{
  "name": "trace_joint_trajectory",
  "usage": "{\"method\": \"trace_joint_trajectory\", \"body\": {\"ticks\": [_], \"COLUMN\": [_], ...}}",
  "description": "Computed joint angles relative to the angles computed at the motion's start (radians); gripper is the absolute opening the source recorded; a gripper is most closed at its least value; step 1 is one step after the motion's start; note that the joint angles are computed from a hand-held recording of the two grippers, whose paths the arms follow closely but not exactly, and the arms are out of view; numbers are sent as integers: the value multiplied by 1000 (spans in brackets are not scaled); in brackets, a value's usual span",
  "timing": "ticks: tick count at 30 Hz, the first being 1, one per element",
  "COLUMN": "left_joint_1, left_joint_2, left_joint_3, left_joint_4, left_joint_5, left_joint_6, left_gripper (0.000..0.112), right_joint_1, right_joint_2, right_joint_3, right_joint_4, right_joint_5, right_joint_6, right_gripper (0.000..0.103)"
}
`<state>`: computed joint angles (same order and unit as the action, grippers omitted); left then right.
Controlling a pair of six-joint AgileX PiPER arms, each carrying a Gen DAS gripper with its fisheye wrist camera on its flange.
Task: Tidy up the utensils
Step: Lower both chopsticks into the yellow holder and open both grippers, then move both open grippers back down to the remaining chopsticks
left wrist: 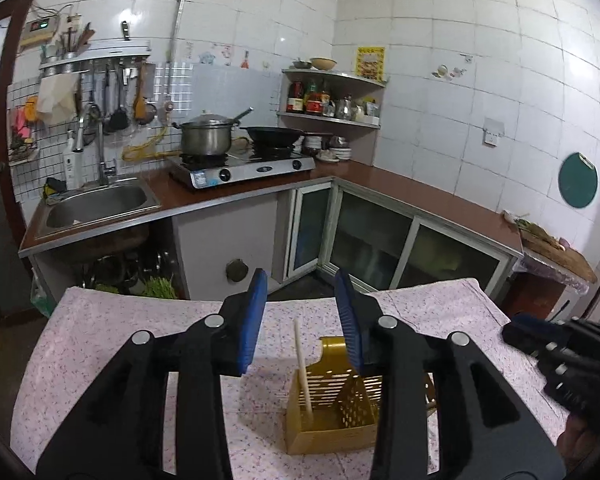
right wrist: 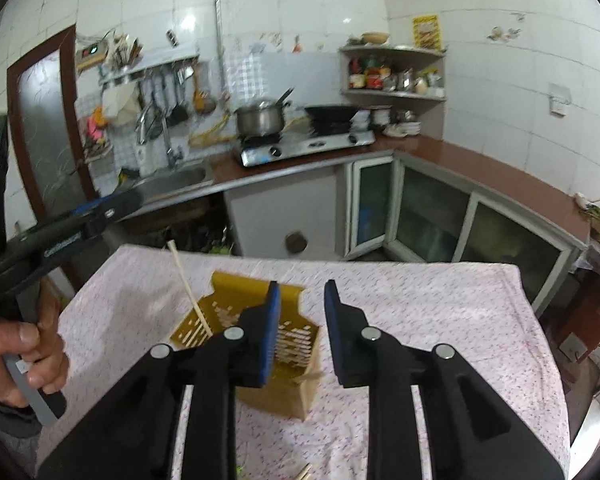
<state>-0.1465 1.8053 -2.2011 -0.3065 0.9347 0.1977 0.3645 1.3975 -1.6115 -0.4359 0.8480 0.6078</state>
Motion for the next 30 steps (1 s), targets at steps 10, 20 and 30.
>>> {"method": "trace_joint_trajectory", "body": {"ticks": [10, 20, 30], "left_joint_1": [123, 302, 323], "left_joint_2": [-279, -567, -723], "left_joint_3": [427, 997, 1305], "left_joint_4": [-58, -207, -187], "left_joint_5": [-87, -78, -91], "left_joint_6": [136, 364, 437], "left_gripper": [34, 35, 35], "right_joint_1": [-7, 150, 394], "right_joint_2": [-243, -462, -472], "right_joint_3": [310, 732, 943], "right_joint_4": [-64, -141, -218], "right_joint_5": [-8, 24, 34], "right_joint_6": [140, 454, 778], "right_gripper": [23, 23, 23]}}
